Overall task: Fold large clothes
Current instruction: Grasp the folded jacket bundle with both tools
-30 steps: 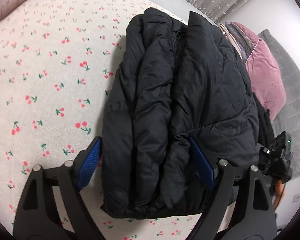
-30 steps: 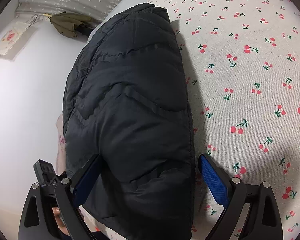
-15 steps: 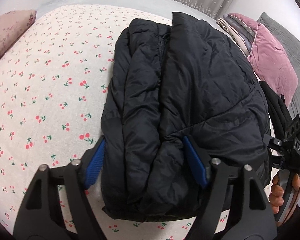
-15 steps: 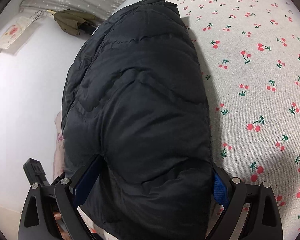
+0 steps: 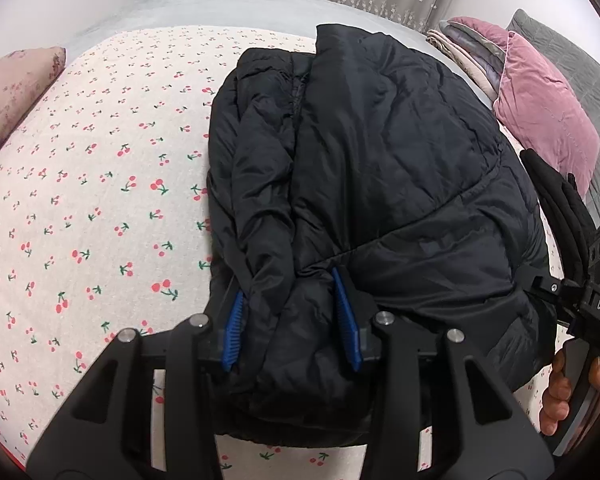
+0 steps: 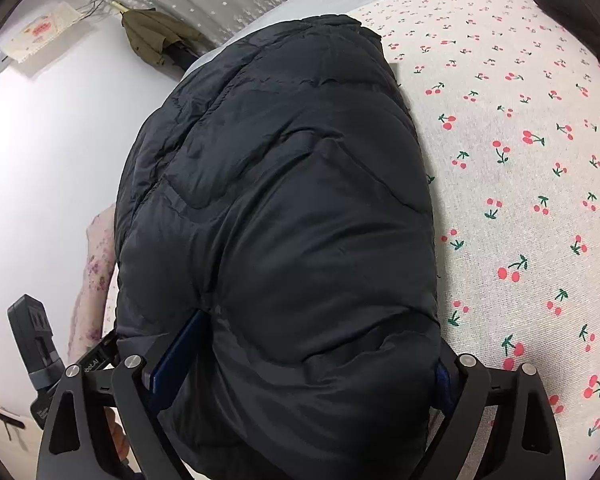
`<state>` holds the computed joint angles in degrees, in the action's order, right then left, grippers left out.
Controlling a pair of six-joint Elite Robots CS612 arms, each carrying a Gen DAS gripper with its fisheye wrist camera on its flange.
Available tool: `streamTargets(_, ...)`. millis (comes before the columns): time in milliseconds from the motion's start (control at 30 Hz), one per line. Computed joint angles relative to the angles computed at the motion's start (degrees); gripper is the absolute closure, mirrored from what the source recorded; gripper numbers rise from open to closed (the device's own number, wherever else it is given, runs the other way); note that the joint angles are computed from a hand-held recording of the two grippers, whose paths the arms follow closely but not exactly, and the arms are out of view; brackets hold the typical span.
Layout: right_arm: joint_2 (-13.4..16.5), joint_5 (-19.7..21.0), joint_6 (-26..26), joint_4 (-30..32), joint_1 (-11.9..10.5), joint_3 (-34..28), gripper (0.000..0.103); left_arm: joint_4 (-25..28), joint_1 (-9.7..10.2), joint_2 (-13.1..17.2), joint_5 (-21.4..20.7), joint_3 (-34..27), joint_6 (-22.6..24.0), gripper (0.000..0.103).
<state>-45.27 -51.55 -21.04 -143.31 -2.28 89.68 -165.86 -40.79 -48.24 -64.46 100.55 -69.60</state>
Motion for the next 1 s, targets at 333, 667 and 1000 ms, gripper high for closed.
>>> streamTargets(333, -1.3, -3.4, -1.0, -8.8, 1.1, 2.8, 0.027, -3.4, 0.53, 0.1, -1.7, 1.5, -1.6, 0.054)
streamTargets(667, -2.5, -4.4, -3.1, -16.5, 1.3, 5.6, 0.047, -2.2, 0.15, -0.4, 0.4, 1.6, -2.7, 0.076)
streamTargets(1000, -3.3, -8.9, -7.1, -30.6, 2.3, 9.4, 0.060, -0.3, -0.62, -1.1, 4.8, 1.2, -4.4, 0.088)
